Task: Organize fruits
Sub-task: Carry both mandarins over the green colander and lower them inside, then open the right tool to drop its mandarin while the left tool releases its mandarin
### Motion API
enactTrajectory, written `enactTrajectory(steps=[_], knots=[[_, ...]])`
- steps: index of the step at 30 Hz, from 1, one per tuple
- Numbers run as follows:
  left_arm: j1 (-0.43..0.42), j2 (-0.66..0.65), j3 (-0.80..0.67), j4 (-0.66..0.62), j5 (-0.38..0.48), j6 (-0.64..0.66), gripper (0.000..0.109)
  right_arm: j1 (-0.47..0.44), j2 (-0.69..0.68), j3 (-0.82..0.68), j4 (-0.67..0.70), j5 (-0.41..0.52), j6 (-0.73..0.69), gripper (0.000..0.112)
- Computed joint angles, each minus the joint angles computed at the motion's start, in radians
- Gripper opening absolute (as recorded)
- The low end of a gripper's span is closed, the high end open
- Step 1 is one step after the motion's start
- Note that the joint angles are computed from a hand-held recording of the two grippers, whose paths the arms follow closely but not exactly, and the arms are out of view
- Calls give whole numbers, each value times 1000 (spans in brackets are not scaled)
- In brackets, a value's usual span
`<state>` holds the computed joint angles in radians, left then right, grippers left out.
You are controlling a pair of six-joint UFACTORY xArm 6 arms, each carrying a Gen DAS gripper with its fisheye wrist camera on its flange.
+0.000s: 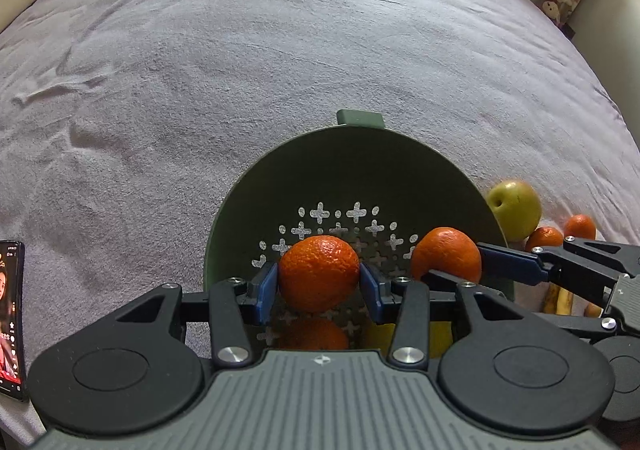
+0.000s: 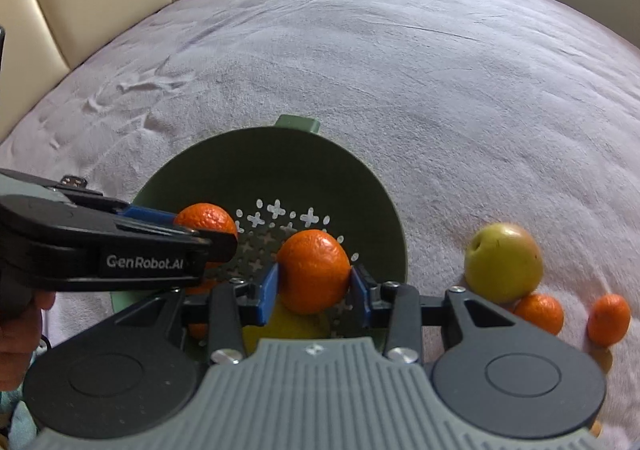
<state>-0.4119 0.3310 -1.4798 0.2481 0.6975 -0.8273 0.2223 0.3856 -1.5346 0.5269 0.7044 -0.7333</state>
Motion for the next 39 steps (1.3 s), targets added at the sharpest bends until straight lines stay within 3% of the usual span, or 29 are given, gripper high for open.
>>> enactTrajectory(steps=[18, 28, 39], knots=[[12, 27, -20, 43, 21, -67, 50, 37, 116, -144, -112, 40, -53, 35], [10, 39, -41, 55, 60, -66, 50, 44, 156, -182, -179, 52, 12, 35], [5, 38, -45, 60, 81, -58, 51, 38, 116, -126, -180, 22, 7, 38]])
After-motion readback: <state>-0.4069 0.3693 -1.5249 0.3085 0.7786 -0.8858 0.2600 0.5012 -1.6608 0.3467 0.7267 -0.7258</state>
